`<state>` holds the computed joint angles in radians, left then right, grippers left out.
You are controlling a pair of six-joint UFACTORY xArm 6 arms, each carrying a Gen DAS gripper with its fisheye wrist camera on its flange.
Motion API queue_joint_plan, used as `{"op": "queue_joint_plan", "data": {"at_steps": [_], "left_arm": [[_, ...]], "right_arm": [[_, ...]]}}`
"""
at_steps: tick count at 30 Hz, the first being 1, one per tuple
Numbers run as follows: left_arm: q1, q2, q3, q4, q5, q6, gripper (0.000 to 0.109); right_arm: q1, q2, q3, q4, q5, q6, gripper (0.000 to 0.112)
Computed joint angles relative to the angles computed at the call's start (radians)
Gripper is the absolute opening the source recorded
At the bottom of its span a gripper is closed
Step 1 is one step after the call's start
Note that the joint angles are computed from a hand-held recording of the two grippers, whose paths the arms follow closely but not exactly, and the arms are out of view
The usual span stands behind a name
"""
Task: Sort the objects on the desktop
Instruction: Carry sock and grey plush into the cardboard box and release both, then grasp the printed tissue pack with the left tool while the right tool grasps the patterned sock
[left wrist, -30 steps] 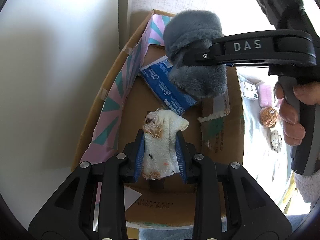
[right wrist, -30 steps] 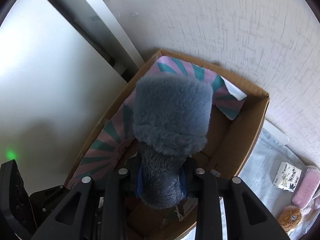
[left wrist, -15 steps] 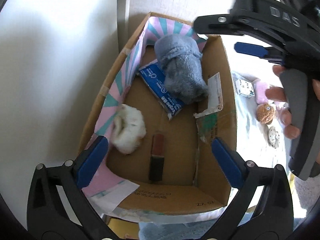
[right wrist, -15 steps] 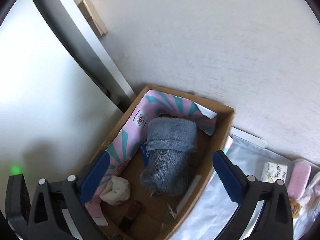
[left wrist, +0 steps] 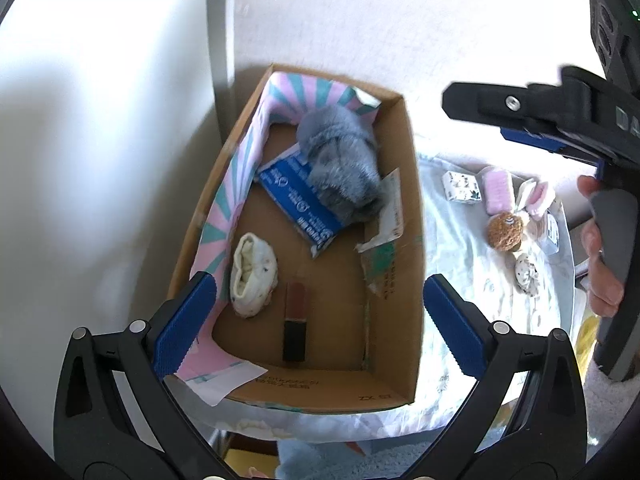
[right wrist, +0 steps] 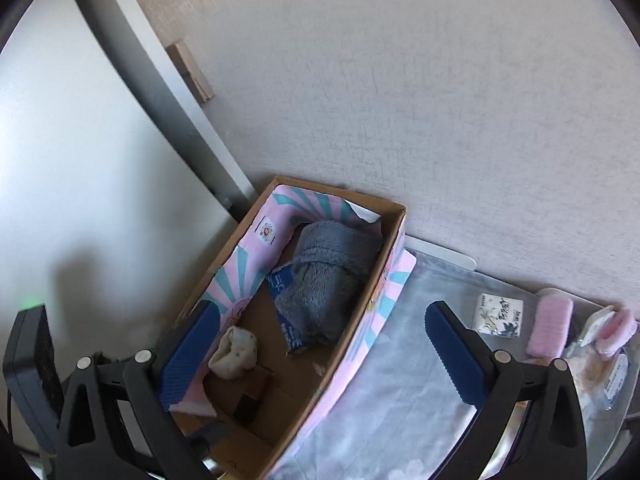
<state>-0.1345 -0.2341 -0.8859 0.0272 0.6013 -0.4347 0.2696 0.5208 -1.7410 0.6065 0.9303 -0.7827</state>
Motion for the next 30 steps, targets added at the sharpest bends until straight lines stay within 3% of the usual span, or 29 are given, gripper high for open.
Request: {"op": "queue_joint_plan", "data": {"at_steps": [3,6,15,24,30], "left_arm": [[-0.022,-0.002,-0.013,0.040,-0.005,-0.035,0.103],[-0.035,-0.010,-0.017,0.056,-0.039,-0.059,0.103],[-0.101,0.103,-0.189,0.084,-0.035,-0.028,0.103],[-0.181,0.333,-0.459,-0.049,0.010,0.087,0.103],[-0.226,0.566,-0.698,-0.063,0.105,0.095,0.103]], "right_arm": [[-0.028,-0.079,0.069,0.035,-0.005,-0.042,0.102],[-0.053,-0.146,0.142,0.057,-0.082,-0.074,0.103],[-0.191,-0.181,0.134,0.080,-0.111,-0.123,0.103],[-0.328,-0.155,0.102,0.066,-0.088,-0.167,0.103],[-0.382,-0.105,0.091,0.006,-0.085,-0.164,0.103]]}}
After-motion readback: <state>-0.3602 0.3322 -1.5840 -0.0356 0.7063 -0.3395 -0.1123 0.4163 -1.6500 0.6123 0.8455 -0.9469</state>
